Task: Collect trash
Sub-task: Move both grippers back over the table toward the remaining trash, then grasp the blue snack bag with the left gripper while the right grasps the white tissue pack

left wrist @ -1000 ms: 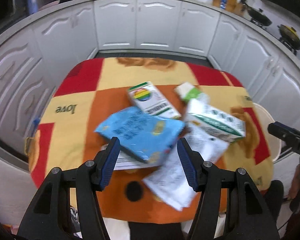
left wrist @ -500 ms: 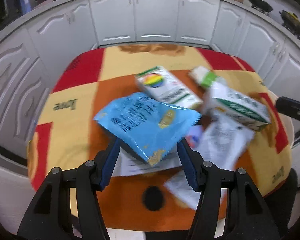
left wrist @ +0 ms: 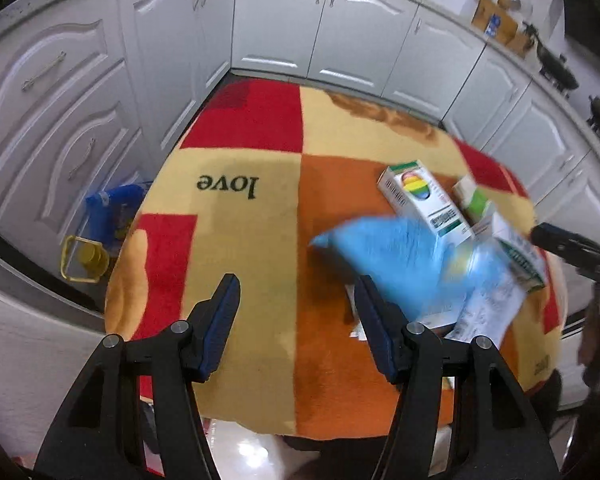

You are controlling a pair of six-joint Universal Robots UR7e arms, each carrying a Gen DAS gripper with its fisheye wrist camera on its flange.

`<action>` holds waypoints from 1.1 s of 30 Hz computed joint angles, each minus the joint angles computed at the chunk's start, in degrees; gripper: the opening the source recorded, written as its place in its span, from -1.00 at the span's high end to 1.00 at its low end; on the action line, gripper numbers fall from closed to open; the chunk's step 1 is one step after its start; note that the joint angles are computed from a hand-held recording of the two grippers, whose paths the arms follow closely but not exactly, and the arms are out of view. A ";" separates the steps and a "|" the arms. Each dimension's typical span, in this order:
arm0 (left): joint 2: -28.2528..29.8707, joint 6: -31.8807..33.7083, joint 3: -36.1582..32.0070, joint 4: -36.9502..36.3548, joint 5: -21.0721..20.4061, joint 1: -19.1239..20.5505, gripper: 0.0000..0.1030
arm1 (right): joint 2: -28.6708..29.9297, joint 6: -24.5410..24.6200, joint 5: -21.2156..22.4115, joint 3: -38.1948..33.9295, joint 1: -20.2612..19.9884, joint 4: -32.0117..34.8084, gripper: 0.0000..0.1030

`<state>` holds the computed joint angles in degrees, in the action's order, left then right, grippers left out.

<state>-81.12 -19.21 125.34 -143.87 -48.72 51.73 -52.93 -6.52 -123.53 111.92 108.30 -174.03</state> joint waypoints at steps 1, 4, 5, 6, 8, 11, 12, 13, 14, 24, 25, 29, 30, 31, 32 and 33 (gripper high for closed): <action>-0.26 -0.05 -0.14 0.17 -0.24 -0.07 -0.13 | 0.08 0.00 -0.04 -0.38 -0.11 0.28 -0.51; -0.80 -0.63 -0.57 0.06 -1.91 -0.15 -0.13 | 0.23 -0.12 0.81 -1.55 -0.39 1.07 -0.51; -0.80 -0.92 -0.82 -0.20 -2.69 -0.02 -0.14 | 0.34 -0.18 1.10 -1.80 -0.47 1.22 -0.51; -0.69 -1.57 -1.21 0.12 -3.98 0.18 -0.21 | 0.45 -0.33 1.45 -2.11 -0.61 1.48 -0.52; 0.09 -2.50 -2.09 0.51 -5.73 0.36 -0.29 | 0.95 -0.70 1.92 -3.04 -0.94 2.29 -0.55; 1.50 -3.94 -2.30 -0.86 -7.47 0.33 -0.38 | 1.96 -1.61 2.05 -5.10 -1.56 5.07 -0.58; 2.32 -5.26 -2.36 -1.10 -7.36 0.17 -0.39 | 2.42 -1.82 1.81 -6.12 -1.79 6.60 -0.58; 2.84 -6.19 -2.45 -1.01 -7.27 0.10 -0.39 | 2.77 -1.91 1.53 -6.92 -1.95 7.84 -0.58; 3.48 -7.09 -2.57 -1.26 -7.52 0.18 -0.39 | 3.30 -2.06 1.27 -8.01 -2.20 9.31 -0.58; 9.33 -11.67 -4.45 -2.98 -6.66 1.34 -0.52 | 6.88 -2.22 3.12 -16.03 -4.81 17.47 -0.65; 9.62 -11.74 -4.55 -2.90 -6.27 1.26 -0.52 | 6.83 -1.93 3.40 -16.25 -5.04 17.91 -0.65; 9.92 -10.50 -4.24 -3.44 -6.14 1.33 -0.53 | 5.30 0.48 7.01 -15.63 -6.23 23.13 -0.65; 9.89 -10.02 -4.07 -3.86 -6.16 1.39 -0.53 | 4.79 -0.15 8.54 -15.09 -6.38 24.48 -0.65; 9.86 -9.71 -4.00 -4.18 -6.10 1.41 -0.53 | 4.24 -1.11 9.11 -14.22 -6.22 24.93 -0.65; 9.86 -9.52 -3.89 -4.58 -5.91 1.41 -0.52 | 4.20 -1.72 7.85 -13.55 -5.82 23.50 -0.65; 9.84 -9.50 -3.81 -4.80 -5.74 1.39 -0.52 | 4.40 -2.65 5.03 -12.78 -5.08 20.53 -0.65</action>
<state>-71.28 -28.71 121.54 -148.67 -54.46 53.12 -48.53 -9.17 -118.50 99.14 103.22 -153.50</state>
